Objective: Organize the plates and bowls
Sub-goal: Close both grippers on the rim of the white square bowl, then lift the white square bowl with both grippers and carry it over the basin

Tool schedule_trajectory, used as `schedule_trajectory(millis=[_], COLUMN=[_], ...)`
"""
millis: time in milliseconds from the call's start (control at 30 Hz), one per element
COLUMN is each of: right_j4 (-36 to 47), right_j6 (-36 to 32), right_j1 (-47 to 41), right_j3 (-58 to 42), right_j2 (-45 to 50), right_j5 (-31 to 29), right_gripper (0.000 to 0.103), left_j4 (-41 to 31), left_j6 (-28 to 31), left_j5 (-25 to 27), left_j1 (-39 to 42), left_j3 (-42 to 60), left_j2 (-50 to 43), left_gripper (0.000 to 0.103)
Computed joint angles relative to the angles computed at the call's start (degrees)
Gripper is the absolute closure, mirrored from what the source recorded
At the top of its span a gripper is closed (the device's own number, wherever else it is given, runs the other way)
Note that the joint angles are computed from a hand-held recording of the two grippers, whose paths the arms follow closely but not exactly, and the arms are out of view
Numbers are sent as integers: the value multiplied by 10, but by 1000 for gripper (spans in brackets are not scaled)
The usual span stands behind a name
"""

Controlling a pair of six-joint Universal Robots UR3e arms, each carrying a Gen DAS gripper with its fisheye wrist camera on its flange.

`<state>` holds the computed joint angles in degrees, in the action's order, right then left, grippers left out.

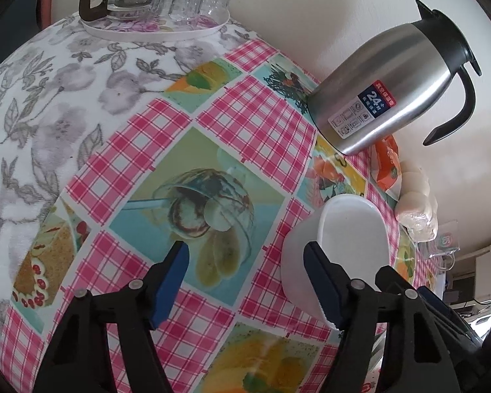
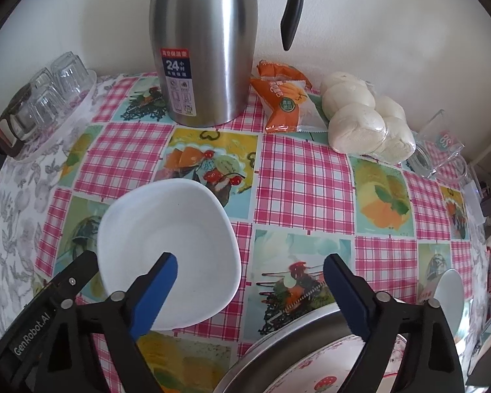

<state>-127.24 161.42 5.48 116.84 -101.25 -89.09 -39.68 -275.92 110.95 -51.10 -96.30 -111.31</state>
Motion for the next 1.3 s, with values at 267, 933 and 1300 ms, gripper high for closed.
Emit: schedule_trajectory(millis=[267,933,1300], right_j4=[-18,-32,-35], right_j6=[3,9,12], right_j1=[6,3,2], right_j3=[7,22,26], right_j2=[17,46,58], right_j5=[-7,-19,-18], right_gripper=[23,42,42], left_j4=[27,113,112], left_j6=[-1,27,42], left_j5=[2,26,-26], left_j1=[2,-6,14], left_j3=[-13,-21,13], left_j2=[-1,-9,-58], left_gripper=[39,49,59])
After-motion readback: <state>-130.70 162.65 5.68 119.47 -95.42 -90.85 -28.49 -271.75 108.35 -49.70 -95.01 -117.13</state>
